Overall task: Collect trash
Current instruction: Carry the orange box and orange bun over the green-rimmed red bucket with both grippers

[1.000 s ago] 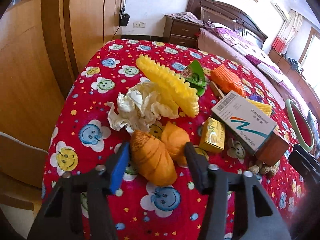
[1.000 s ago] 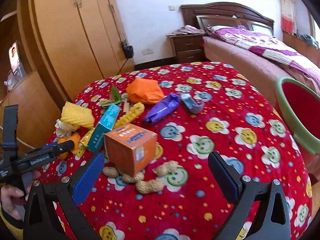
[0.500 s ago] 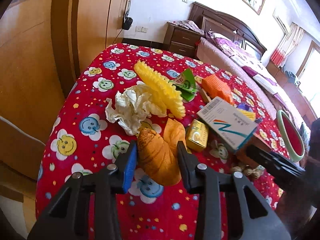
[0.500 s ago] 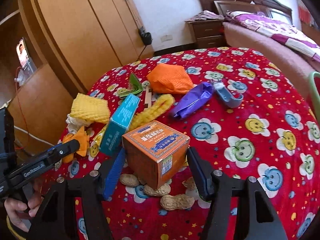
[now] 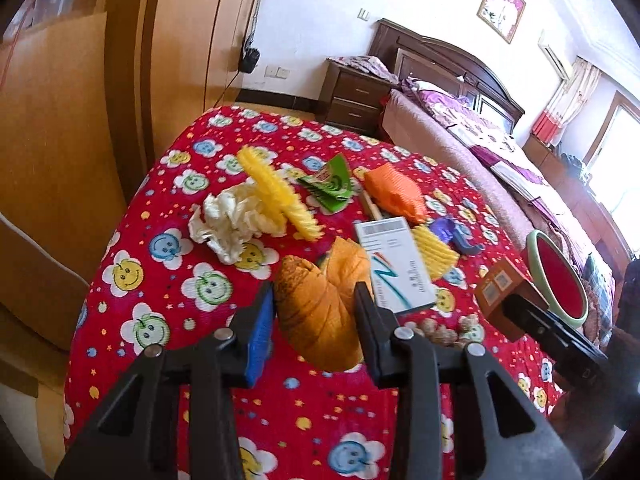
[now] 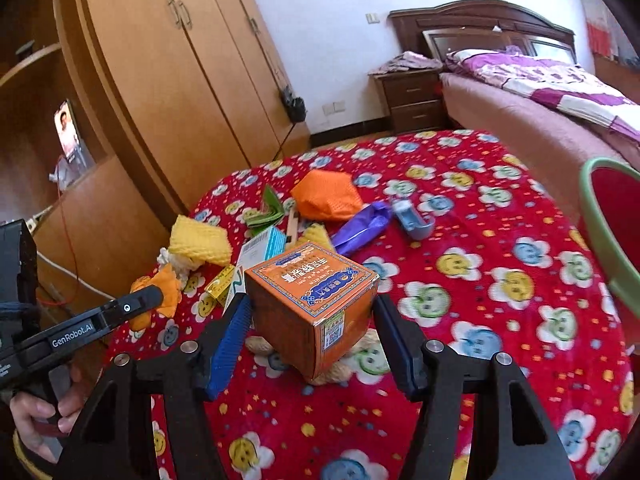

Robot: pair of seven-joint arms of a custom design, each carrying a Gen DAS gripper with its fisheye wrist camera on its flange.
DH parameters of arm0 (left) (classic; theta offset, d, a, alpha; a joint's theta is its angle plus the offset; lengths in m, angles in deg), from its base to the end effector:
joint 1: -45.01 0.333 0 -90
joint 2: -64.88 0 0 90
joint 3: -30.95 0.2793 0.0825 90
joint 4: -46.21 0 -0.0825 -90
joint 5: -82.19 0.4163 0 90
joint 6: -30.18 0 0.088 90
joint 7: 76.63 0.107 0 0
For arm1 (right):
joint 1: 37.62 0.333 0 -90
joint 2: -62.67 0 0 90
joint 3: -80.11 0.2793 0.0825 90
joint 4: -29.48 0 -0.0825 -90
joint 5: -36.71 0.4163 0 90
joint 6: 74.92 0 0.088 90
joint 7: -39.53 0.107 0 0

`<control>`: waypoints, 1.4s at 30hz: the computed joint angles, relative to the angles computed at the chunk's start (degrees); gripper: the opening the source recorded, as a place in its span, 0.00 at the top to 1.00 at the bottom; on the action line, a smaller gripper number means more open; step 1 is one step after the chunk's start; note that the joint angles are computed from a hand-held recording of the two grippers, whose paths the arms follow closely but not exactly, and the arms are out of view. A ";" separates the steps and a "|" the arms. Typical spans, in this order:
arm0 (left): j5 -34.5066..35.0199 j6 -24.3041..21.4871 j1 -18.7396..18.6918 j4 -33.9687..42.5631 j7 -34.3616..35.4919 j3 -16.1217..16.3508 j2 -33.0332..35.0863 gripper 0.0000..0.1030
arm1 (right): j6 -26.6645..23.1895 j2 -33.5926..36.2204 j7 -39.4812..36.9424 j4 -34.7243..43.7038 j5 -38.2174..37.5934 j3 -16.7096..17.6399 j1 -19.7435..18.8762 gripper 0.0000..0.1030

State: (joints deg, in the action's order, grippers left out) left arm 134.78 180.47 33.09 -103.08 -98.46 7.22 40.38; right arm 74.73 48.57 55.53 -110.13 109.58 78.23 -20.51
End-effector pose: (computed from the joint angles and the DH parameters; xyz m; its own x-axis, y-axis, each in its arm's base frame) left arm 0.3772 -0.2813 0.3665 0.4370 -0.8544 0.2812 -0.5443 -0.5001 -0.6735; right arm 0.5013 0.1150 0.3749 0.6004 -0.7394 -0.3047 -0.6502 -0.2296 -0.7242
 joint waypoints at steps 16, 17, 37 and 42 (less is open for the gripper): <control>6.65 -4.89 -3.29 14.35 3.01 -0.59 10.45 0.62 | 1.84 -6.13 -2.19 -2.07 0.84 -4.86 -3.94 0.37; 7.23 -4.76 -3.65 15.60 3.37 -0.26 11.69 0.62 | 1.91 -6.22 -2.48 -2.05 1.14 -5.15 -4.14 0.37; 9.74 -1.62 -14.88 47.71 22.49 9.01 40.38 0.62 | 6.01 1.33 -0.49 4.67 1.26 -7.41 -11.29 0.37; 6.61 -0.32 -18.07 57.82 29.37 11.54 48.70 0.62 | 6.23 5.66 0.95 8.28 0.90 -7.10 -13.97 0.37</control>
